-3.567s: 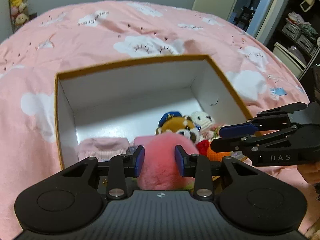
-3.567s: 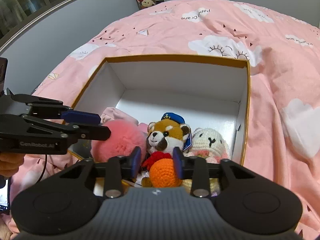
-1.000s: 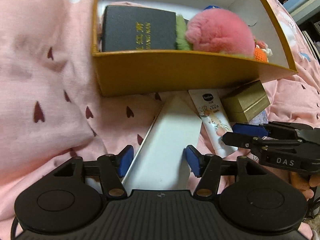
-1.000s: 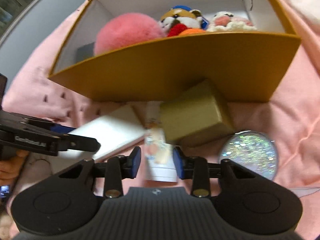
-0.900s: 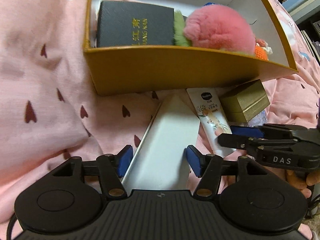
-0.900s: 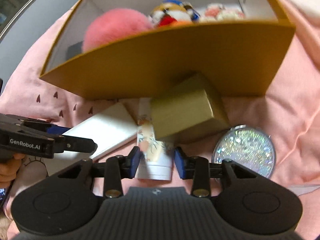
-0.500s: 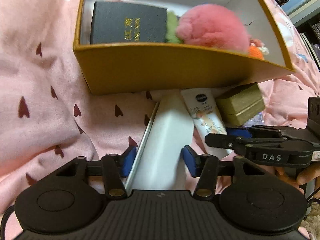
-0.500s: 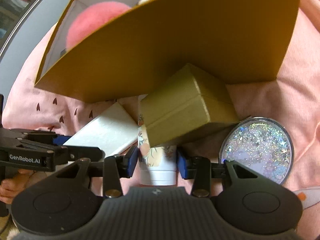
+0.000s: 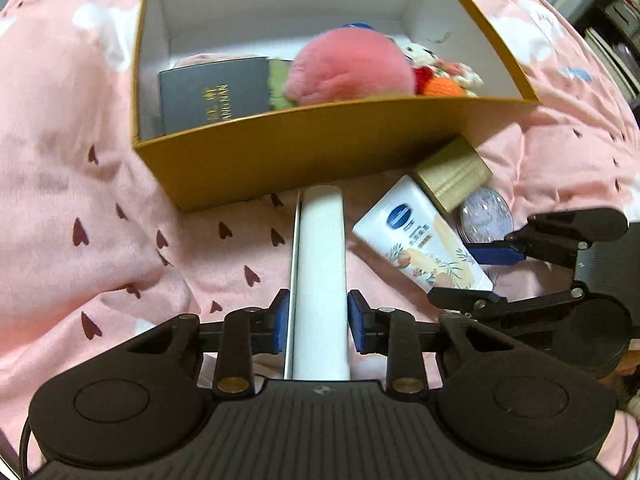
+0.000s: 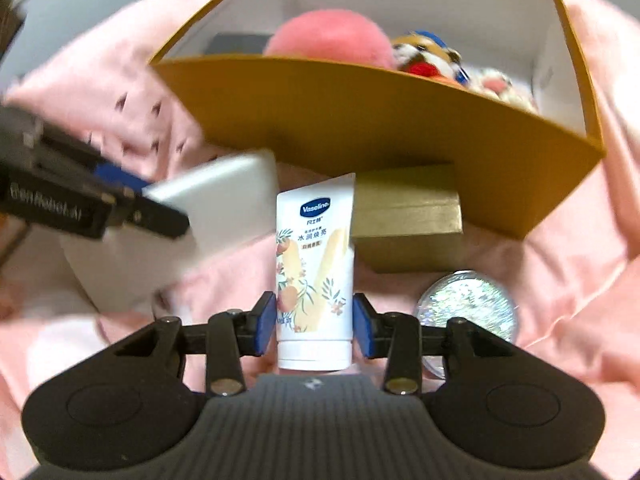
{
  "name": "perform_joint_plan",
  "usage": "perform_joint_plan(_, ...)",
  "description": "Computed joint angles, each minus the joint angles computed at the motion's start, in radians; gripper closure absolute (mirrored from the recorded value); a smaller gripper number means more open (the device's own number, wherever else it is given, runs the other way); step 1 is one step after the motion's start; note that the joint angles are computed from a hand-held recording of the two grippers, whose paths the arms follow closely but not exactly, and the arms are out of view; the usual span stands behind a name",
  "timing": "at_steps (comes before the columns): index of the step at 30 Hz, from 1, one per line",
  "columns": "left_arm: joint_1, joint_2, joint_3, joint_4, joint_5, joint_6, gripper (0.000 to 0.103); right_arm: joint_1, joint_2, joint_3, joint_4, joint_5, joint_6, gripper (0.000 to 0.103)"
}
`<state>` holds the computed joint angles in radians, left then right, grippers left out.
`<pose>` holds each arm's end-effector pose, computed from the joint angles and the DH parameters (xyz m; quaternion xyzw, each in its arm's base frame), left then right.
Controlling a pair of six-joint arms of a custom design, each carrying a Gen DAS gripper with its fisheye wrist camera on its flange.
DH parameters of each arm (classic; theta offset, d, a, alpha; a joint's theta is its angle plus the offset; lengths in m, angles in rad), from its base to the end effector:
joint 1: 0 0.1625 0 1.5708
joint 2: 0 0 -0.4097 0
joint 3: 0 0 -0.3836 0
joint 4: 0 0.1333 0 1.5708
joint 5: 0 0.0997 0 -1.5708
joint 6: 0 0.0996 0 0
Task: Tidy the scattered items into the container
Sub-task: 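Grasp the white flat box with the left gripper, then grasp the white Vaseline lotion tube with the right gripper while the left holds the white box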
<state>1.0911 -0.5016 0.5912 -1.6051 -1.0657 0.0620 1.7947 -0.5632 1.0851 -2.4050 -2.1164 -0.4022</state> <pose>-0.2248 -0.8254 0.2326 0.2656 0.9308 -0.0256 0.2499 0.2572 -0.7619 0.1396 0.2531 -0.9180 0.1255 0.2784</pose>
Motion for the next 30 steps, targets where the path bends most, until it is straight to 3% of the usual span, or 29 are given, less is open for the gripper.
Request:
perform_joint_plan(4, -0.002, 0.019, -0.007, 0.011, 0.013, -0.007, 0.070, 0.006, 0.008, -0.003, 0.048, -0.063, -0.079, 0.059)
perform_joint_plan(7, 0.004, 0.040, -0.033, 0.019, 0.010, -0.032, 0.069, -0.001, 0.020, -0.031, 0.082, -0.052, -0.065, 0.057)
perform_joint_plan(16, 0.009, 0.042, 0.006, -0.034, 0.020, -0.055, 0.069, -0.076, 0.048, -0.165, 0.222, 0.168, 0.179, 0.055)
perform_joint_plan(20, 0.005, 0.043, 0.014, -0.030, 0.042, -0.054, 0.069, -0.082, 0.062, -0.174, 0.197, 0.195, 0.220, 0.065)
perform_joint_plan(23, 0.001, 0.031, 0.040, -0.048, 0.054, -0.050, 0.069, -0.071, 0.046, -0.145, 0.168, 0.193, 0.183, 0.077)
perform_joint_plan(27, -0.007, 0.006, 0.103, -0.103, 0.076, -0.023, 0.068, -0.053, 0.036, -0.132, 0.167, 0.210, 0.124, 0.080)
perform_joint_plan(30, -0.007, -0.010, 0.144, -0.148, 0.084, -0.010, 0.067, -0.037, 0.057, -0.147, 0.158, 0.160, 0.081, 0.080)
